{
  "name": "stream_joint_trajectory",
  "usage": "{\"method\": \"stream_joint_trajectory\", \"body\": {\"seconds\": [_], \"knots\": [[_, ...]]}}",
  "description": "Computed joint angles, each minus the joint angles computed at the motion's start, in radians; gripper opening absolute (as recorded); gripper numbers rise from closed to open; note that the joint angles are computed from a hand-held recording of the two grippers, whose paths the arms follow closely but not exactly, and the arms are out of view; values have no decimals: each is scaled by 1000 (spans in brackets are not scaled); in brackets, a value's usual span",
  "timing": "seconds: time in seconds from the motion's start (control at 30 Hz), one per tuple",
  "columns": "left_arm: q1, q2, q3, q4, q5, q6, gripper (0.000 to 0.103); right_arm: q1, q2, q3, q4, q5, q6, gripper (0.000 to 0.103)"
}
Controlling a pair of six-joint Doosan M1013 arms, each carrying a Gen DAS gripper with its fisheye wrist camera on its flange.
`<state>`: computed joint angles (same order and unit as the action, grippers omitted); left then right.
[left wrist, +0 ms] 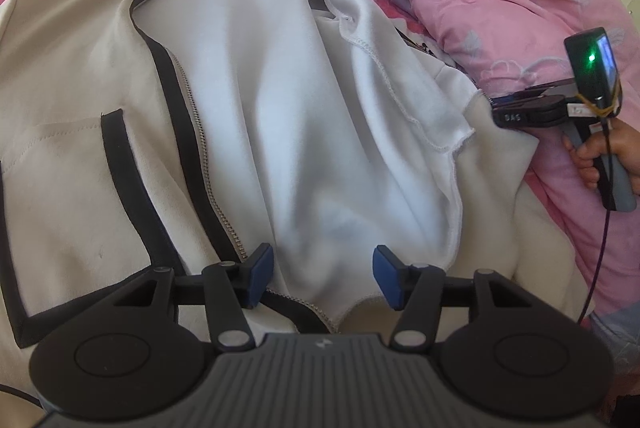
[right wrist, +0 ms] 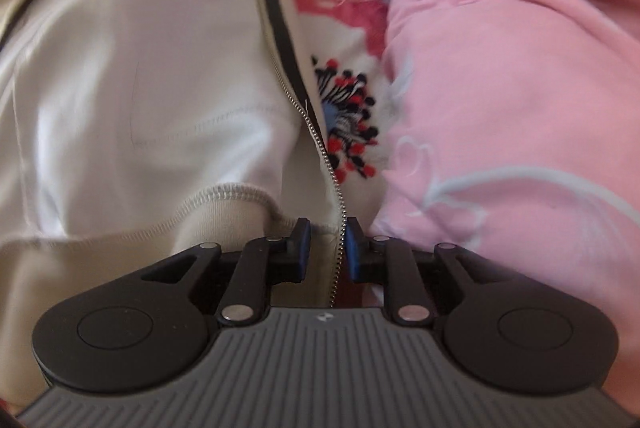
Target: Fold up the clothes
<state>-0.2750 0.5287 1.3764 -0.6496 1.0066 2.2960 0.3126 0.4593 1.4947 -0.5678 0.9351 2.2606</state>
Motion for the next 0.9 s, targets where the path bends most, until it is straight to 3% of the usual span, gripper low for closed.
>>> {"method": "stream_joint_trajectory", "body": {"seconds": [0.1,0.13,0.3,0.43,0.6,0.67,0.77,0.9], "knots": [[-3,-6,6,4,-12,22,57,-1,-5,12,2,-23,-7,13],[-5,-9,10,7,-19,30,57,-3,-8,15,9,-31,-10,7],[3,-40,38,-47,-69,93,56,6,-65,46,-31,-91,99,5],[0,-40,29,-128,-13,202,55,33,-129,56,-124,-122,168,5],[-56,-5,10,-121,88,253,55,48,-193,49,-136,-204,204,6],[-81,3,16,-76,72,237,56,45,-215,47,-61,-274,166,6],[-90,2,23,-74,48,257,57,19,-228,41,200,-401,-13,6],[-37,6,-7,-144,119,140,54,-1,-215,20,599,-454,-364,6]]}}
